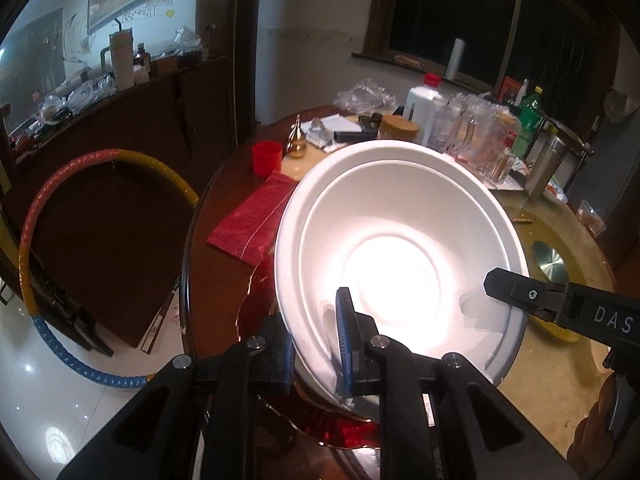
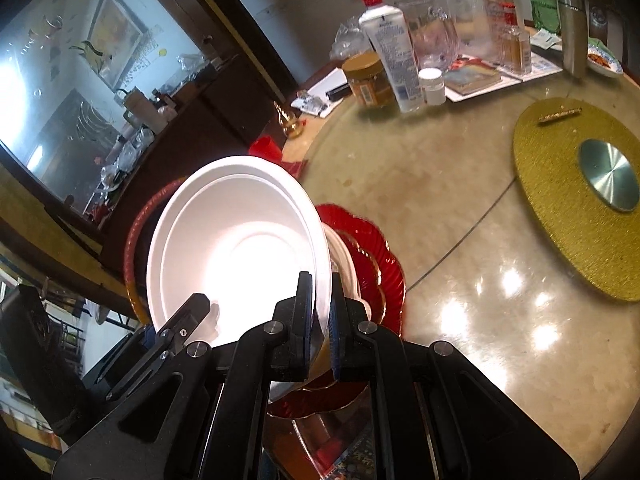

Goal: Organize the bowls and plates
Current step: 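Carry the white bowl with both tools over the red plate stack, then lower the white bowl into the bowls on the red plates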

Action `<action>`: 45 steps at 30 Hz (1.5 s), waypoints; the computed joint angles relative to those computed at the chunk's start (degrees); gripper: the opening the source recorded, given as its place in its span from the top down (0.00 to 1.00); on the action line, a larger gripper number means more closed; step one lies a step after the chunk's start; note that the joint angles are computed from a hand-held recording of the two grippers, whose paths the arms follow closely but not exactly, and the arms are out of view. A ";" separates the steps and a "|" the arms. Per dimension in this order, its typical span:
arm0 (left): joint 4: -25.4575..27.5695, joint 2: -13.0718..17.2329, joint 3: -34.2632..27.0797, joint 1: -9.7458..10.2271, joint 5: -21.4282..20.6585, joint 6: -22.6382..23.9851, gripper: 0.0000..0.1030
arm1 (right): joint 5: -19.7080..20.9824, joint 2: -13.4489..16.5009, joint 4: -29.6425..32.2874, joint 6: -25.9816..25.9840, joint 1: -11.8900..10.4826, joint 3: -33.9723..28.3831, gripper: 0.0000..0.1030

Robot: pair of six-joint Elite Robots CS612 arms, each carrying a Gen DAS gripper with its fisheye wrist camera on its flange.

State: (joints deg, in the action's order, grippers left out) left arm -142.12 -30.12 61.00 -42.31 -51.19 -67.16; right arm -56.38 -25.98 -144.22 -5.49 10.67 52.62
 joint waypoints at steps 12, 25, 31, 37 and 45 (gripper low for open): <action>0.59 -0.24 1.27 0.42 -1.15 -1.03 0.84 | -2.16 0.82 1.71 -1.29 0.86 -1.00 0.93; 0.32 -0.29 1.76 0.49 -1.43 -1.03 0.83 | -6.72 -0.15 -2.49 -2.35 1.75 1.19 0.93; 0.89 -0.30 1.64 0.52 -1.16 -1.28 0.82 | -7.77 -0.20 -3.20 -2.87 1.94 1.32 0.92; 1.97 -0.25 1.16 0.55 -1.06 -1.19 0.82 | -8.03 -0.36 -3.41 -3.14 1.98 1.57 0.92; 1.70 -0.47 1.44 0.35 0.04 -1.30 0.81 | -9.09 -0.61 -4.43 -4.02 2.09 1.96 0.91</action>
State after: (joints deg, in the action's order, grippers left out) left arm -140.42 -30.59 62.44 -41.96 -51.15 -68.46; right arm -65.47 -26.58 -148.66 -9.52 12.76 54.58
